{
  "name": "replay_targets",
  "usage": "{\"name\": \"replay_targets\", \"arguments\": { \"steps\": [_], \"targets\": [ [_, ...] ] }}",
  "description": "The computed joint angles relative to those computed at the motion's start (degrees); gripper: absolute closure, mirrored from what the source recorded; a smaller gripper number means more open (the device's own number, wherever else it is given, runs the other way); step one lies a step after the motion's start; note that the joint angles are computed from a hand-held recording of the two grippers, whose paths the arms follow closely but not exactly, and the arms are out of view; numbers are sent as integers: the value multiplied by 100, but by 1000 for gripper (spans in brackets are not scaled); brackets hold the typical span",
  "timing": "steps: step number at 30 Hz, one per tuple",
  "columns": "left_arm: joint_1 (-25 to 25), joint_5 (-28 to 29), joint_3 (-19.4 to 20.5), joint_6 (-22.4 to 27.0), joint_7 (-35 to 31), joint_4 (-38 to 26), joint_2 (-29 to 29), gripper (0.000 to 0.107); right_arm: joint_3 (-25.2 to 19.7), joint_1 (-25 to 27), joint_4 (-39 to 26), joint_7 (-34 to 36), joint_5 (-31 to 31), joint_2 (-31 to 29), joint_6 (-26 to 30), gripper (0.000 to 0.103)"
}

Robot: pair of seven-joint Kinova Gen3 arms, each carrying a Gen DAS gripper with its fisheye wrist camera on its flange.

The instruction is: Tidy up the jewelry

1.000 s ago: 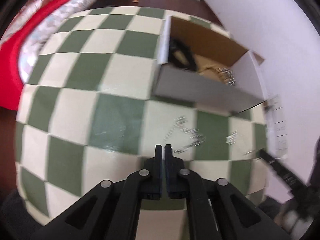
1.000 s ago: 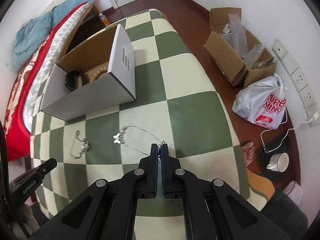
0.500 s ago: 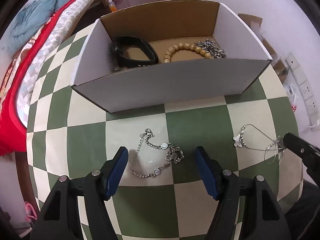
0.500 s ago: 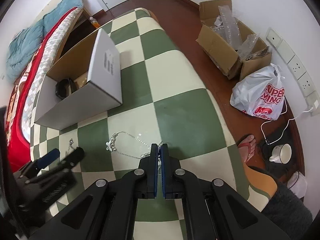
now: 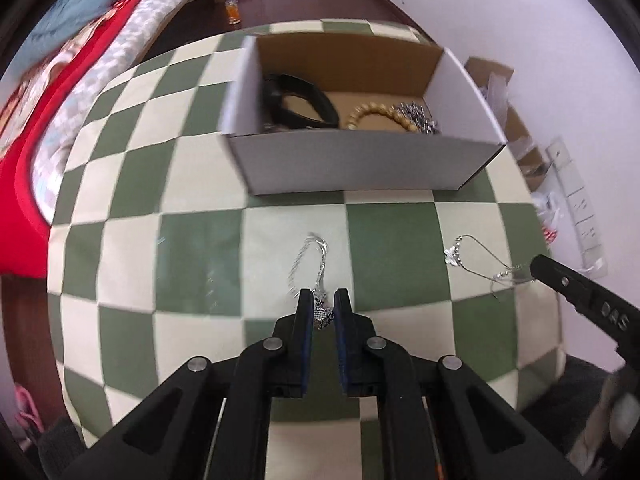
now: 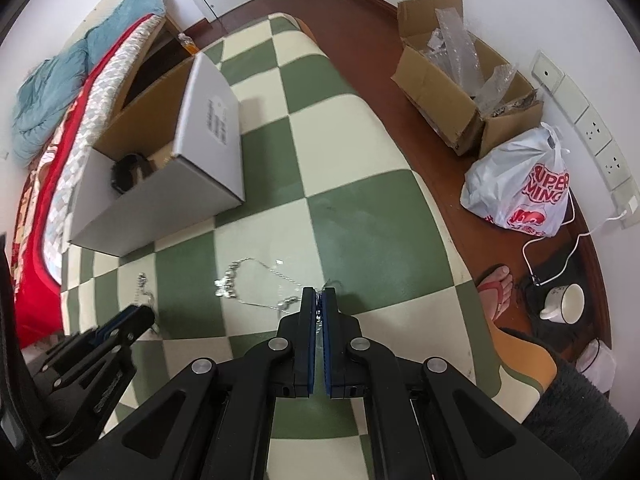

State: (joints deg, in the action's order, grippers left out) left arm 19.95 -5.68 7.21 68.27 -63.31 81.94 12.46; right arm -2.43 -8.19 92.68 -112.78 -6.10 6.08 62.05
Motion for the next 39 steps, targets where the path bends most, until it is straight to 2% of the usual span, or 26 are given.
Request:
{"name": "replay_targets", "arguments": {
  "steps": [8, 19, 28, 35, 39],
  "targets": [
    [-406, 462, -38, 297, -207, -199, -551, 100, -5, 77, -278, 353, -381, -316, 202, 100],
    [-646, 808, -43, 714, -347, -1167, -475, 100, -9, 63, -1322, 660, -737, -437, 911, 100],
    [-724, 1055, -63, 1060, -592, -2524, 45, 100, -95, -106, -2626, 783, -617, -144, 1504, 100],
    [-759, 1050, -154, 1670, -743, -4033, 953, 100, -144, -329, -4000, 785, -291, 512, 1919, 100],
    [-812, 1113, -191, 2067, -807, -4662, 1515, 100, -133, -411, -4838, 806, -180, 1111, 2233, 100]
  ]
}}
